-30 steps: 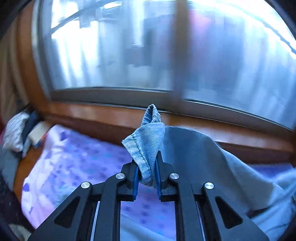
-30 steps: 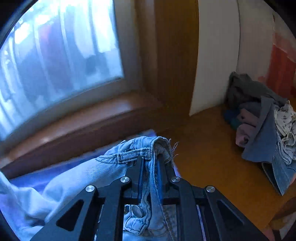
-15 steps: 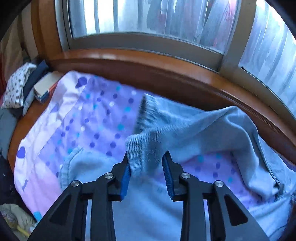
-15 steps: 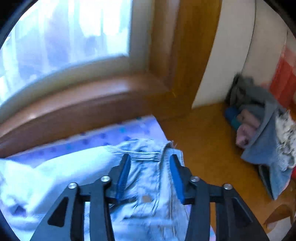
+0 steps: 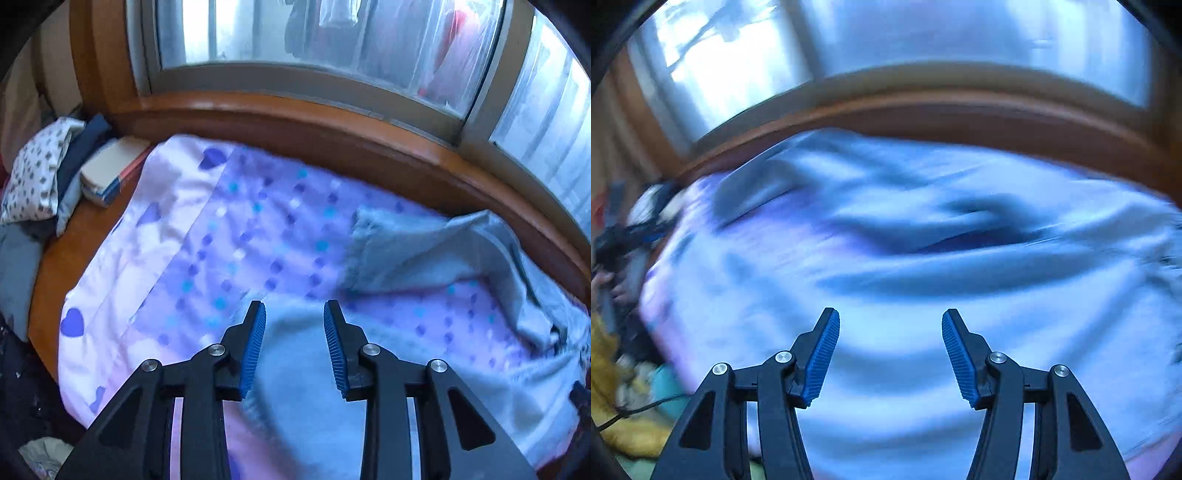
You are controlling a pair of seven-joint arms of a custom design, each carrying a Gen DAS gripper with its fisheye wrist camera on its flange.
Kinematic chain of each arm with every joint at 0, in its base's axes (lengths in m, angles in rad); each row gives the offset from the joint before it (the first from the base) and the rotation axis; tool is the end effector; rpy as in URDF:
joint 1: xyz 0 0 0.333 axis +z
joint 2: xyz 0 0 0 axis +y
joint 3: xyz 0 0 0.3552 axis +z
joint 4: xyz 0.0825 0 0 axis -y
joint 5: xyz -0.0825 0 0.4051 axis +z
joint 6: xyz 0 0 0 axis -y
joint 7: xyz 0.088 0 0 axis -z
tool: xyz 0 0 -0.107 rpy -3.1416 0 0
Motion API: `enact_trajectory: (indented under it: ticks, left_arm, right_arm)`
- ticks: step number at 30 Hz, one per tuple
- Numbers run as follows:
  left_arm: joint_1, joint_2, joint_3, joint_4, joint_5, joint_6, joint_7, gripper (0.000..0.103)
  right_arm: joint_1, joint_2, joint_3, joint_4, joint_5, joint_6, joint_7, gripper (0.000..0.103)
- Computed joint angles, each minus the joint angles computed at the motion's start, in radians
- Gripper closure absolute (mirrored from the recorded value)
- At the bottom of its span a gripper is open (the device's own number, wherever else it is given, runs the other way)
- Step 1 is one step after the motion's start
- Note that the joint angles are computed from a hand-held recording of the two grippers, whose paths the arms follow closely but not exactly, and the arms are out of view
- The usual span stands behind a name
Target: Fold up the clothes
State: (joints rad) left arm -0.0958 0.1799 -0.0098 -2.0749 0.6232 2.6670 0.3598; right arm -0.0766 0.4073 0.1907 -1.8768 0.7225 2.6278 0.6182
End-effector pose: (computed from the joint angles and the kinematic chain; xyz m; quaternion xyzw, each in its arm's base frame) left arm 0.6255 -0.0833 0.4086 -0.8519 0.4465 -0.1691 0.2153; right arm 0.6900 0.0510 0.3515 -0.8099 0.5036 -0.0520 0.2962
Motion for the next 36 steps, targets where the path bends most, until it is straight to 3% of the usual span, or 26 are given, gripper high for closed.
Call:
enact_trajectory:
  ticks: [2, 6, 9, 16, 18, 20, 21, 22, 23, 24, 25, 26, 28, 30, 33, 34, 36]
  left_arm:
    - [0.03, -0.034, 0.0, -0.08, -0.046, 0.062, 0.031, 0.07]
    - [0.094, -0.057, -0.023, -0.19, -0.244, 0.186, 0.206, 0.07]
    - [0.131, -0.052, -0.076, -0.254, -0.467, 0.297, 0.428, 0.07]
    - [0.068, 0.012, -0.046, -0.229, -0.56, 0.332, 0.577, 0.07]
    - [0.045, 0.024, -0.023, -0.232, -0.576, 0.371, 0.591, 0.07]
    - [0.053, 0.032, -0.037, -0.234, -0.631, 0.395, 0.638, 0.076]
    - [0.062, 0.034, -0.048, -0.232, -0.662, 0.398, 0.667, 0.091]
    - [0.077, 0.034, -0.065, -0.23, -0.698, 0.394, 0.702, 0.099]
    - [0.079, 0.026, -0.069, -0.234, -0.724, 0.391, 0.722, 0.099]
    - [0.074, 0.014, -0.064, -0.243, -0.741, 0.394, 0.73, 0.099]
    - [0.065, 0.002, -0.056, -0.252, -0.759, 0.396, 0.739, 0.099]
    - [0.03, -0.023, -0.013, -0.269, -0.717, 0.394, 0.701, 0.099]
    - [-0.059, -0.089, 0.108, -0.304, -0.512, 0.378, 0.532, 0.1]
    - [-0.079, -0.154, 0.159, -0.326, -0.287, 0.346, 0.353, 0.1]
    - [-0.038, -0.249, 0.142, -0.381, -0.279, 0.285, 0.38, 0.099]
    - [-0.033, -0.26, 0.14, -0.393, -0.319, 0.273, 0.428, 0.099]
    - [-0.001, -0.249, 0.113, -0.392, -0.279, 0.229, 0.435, 0.097]
  right_arm:
    - [0.022, -0.042, 0.041, -0.076, 0.018, 0.007, -0.063, 0.045]
    - [0.107, -0.087, 0.075, -0.167, 0.036, 0.029, -0.146, 0.045]
    - [0.171, -0.075, 0.082, -0.185, 0.019, 0.054, -0.176, 0.045]
    - [0.257, -0.031, 0.101, -0.199, -0.104, 0.172, -0.139, 0.046]
    - [0.288, -0.004, 0.089, -0.192, -0.178, 0.217, -0.078, 0.046]
    - [0.304, 0.016, 0.079, -0.189, -0.234, 0.254, -0.014, 0.046]
    - [0.307, 0.022, 0.078, -0.189, -0.252, 0.274, 0.012, 0.05]
    - [0.308, 0.024, 0.079, -0.191, -0.268, 0.294, 0.036, 0.057]
    - [0.304, 0.023, 0.082, -0.19, -0.279, 0.296, 0.058, 0.081]
    - [0.292, 0.018, 0.09, -0.186, -0.286, 0.283, 0.079, 0.096]
    - [0.281, 0.013, 0.098, -0.181, -0.292, 0.269, 0.099, 0.096]
    - [0.269, 0.008, 0.106, -0.177, -0.299, 0.256, 0.12, 0.098]
    - [0.17, -0.023, 0.201, -0.177, -0.232, 0.198, 0.069, 0.098]
    - [0.102, -0.077, 0.263, -0.186, -0.129, 0.111, -0.042, 0.098]
    - [0.101, -0.134, 0.267, -0.211, -0.079, 0.038, -0.149, 0.098]
    - [0.118, -0.131, 0.253, -0.208, -0.09, 0.018, -0.146, 0.098]
    - [0.183, -0.103, 0.204, -0.206, -0.161, 0.031, -0.098, 0.098]
